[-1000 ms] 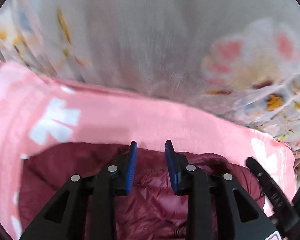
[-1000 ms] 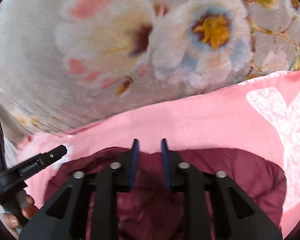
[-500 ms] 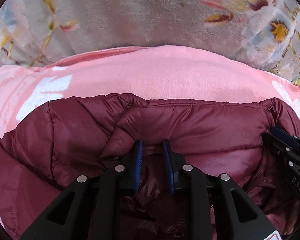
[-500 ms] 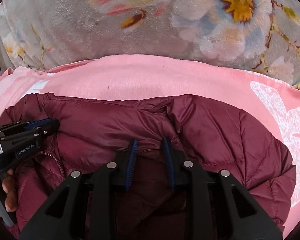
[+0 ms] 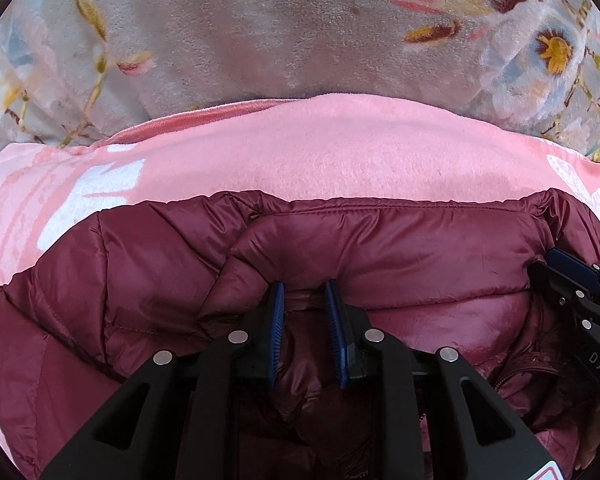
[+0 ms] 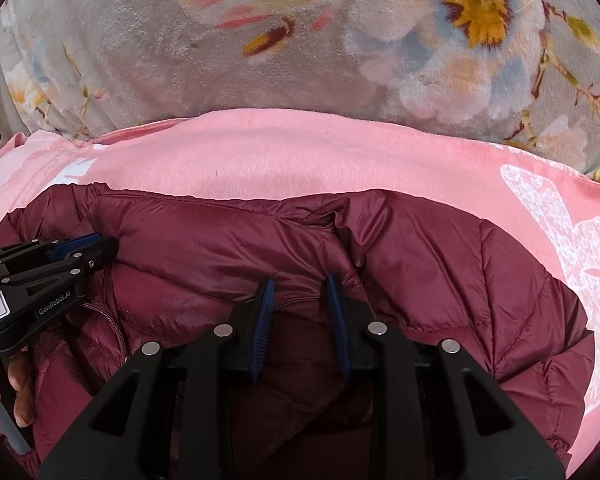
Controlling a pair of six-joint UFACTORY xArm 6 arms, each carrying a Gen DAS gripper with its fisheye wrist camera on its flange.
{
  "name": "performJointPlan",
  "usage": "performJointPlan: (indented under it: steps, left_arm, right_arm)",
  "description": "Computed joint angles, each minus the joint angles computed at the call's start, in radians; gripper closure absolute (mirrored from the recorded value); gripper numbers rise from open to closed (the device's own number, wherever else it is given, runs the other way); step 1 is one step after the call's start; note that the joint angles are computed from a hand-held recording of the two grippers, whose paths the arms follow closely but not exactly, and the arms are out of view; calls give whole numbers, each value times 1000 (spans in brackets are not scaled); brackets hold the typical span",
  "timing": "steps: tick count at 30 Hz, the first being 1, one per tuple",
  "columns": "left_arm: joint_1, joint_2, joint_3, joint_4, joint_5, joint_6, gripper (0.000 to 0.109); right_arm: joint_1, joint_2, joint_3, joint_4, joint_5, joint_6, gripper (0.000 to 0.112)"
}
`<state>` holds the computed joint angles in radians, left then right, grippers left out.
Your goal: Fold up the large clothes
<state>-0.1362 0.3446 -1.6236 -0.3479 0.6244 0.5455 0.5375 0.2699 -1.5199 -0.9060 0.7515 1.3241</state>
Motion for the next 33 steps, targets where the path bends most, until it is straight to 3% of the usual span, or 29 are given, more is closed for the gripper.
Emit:
performJointPlan:
  steps: [14, 19, 22, 24, 25, 26, 29, 31, 33]
  left_arm:
    - [-8, 0, 4, 23, -20, -5, 85]
    - [-12, -4, 8, 54, -32, -24, 85]
    - [-8, -81, 91, 153, -62, -80, 83]
    - [12, -205, 212, 96, -85, -5, 81]
    - [29, -262, 265, 28, -84, 70, 74]
    - [53, -326, 319, -23, -68, 134, 64]
    - [178, -506, 444, -163, 54, 315, 54]
    - [282, -586, 492, -186, 150, 368, 50]
    - [416, -637, 512, -205, 280, 417, 48]
  right_arm:
    - [1, 9, -14, 15, 16, -12, 86]
    - [-9, -5, 6, 15, -21, 4, 86]
    - [12, -96, 87, 37, -17, 80, 85]
    - [26, -214, 210, 29, -92, 195, 81]
    - [58, -307, 293, 30, -94, 250, 77]
    - [88, -359, 334, 26, -71, 268, 76]
    - [259, -547, 468, 0, 121, 316, 63]
    - [413, -654, 539, 21, 296, 349, 56]
    - [540, -726, 588, 39, 414, 411, 52]
